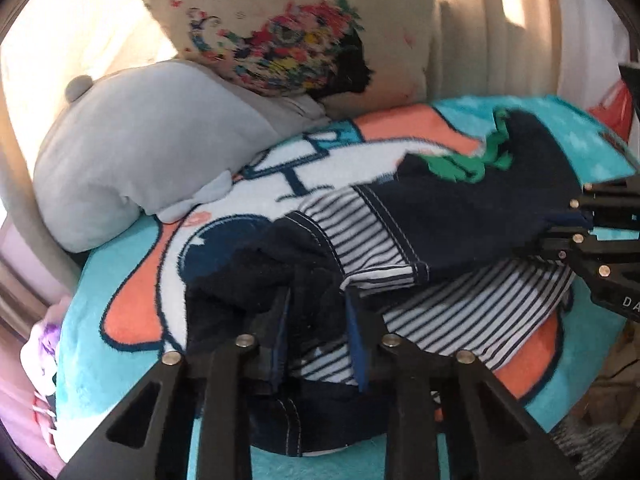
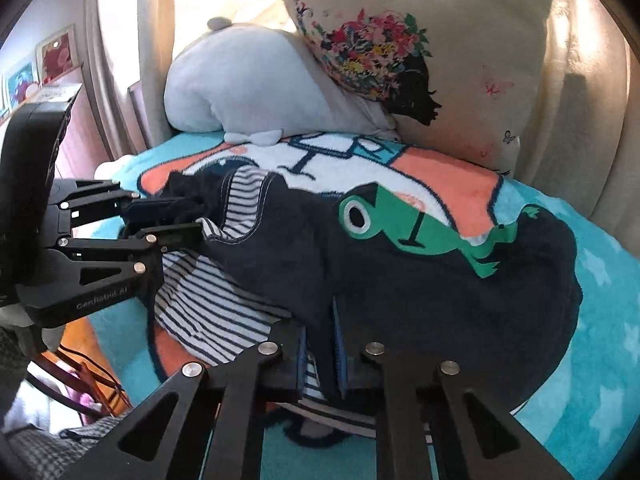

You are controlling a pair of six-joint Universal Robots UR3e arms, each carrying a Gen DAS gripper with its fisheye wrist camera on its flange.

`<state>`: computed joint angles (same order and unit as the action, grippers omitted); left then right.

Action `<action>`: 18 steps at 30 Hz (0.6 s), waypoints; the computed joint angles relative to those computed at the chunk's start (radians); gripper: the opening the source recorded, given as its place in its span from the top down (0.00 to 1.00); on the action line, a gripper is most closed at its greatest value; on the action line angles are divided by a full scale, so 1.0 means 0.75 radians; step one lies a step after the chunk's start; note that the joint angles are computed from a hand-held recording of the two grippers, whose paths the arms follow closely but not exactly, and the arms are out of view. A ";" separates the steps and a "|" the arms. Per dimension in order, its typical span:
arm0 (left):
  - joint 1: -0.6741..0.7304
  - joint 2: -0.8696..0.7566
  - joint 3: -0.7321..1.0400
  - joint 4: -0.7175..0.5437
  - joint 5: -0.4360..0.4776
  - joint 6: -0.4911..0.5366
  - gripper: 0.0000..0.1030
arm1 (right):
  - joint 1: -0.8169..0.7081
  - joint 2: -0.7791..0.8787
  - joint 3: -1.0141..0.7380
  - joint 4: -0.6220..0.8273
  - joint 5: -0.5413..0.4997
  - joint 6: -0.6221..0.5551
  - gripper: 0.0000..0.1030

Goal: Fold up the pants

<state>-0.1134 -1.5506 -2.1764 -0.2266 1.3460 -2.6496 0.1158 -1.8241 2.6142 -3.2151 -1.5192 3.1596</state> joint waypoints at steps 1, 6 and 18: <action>0.014 0.014 0.000 -0.011 -0.015 -0.011 0.77 | -0.019 -0.045 0.011 0.023 0.027 -0.005 0.91; 0.084 0.026 0.092 -0.121 -0.096 -0.070 0.78 | -0.040 -0.104 -0.081 0.115 0.022 -0.065 0.91; 0.143 -0.445 0.819 -0.484 -0.061 -0.263 0.78 | -0.038 0.518 -0.952 0.412 -0.018 -0.286 0.91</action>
<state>-0.0062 -1.8843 -1.5624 -0.5895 1.3004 -2.8467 0.0876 -1.4356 1.9000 -2.9062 -1.5326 2.9455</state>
